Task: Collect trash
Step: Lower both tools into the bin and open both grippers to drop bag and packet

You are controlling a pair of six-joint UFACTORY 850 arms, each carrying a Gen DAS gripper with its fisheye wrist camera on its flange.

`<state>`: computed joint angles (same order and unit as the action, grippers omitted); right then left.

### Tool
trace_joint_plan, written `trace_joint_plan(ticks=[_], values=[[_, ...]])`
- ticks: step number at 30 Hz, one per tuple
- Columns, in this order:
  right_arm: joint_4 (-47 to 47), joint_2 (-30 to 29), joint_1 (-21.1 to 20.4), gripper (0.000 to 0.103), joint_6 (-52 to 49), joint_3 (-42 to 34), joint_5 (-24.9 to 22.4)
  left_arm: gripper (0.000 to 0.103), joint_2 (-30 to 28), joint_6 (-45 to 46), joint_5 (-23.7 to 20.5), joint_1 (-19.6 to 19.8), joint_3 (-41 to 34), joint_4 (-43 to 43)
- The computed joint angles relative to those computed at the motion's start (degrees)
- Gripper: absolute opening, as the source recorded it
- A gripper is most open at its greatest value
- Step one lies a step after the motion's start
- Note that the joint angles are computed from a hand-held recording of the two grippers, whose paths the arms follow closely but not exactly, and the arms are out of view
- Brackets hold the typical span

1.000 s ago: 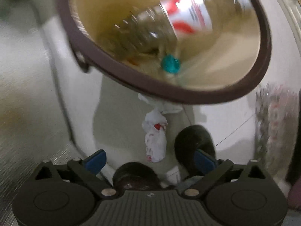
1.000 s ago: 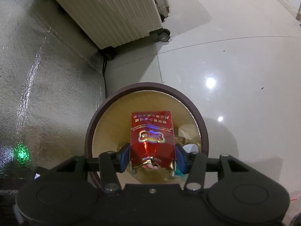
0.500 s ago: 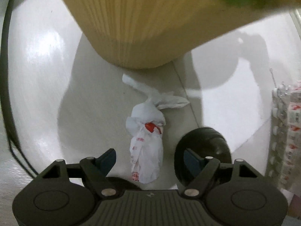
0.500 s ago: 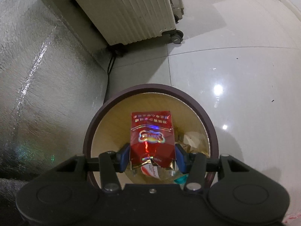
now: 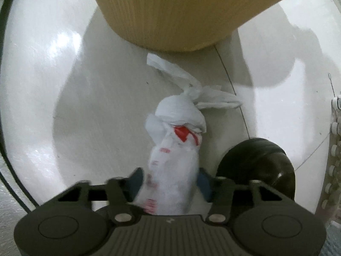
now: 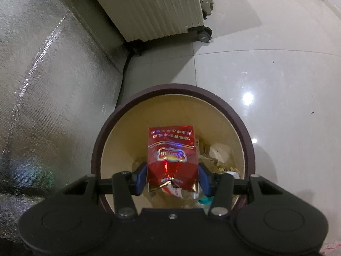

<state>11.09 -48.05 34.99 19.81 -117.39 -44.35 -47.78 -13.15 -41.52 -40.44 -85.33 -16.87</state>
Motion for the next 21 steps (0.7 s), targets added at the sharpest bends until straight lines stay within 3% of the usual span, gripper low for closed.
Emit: trace_joint_plan(ticks=[9,16,21], values=[[-1.0,2.1,-0.3,0.05,2.7,2.9,1.5,0.034,3.0,6.6,-1.7,1.1,1.3,-1.1],[-1.8,4.5,-0.7,0.05,5.0,5.6,1.7,0.033,8.8,-5.3,-3.3,3.5,4.2,6.6],[0.3,5.6,-1.0,0.05,4.4,6.3,1.1,0.033,12.4,-19.3,-6.6,5.0,4.4,16.5]])
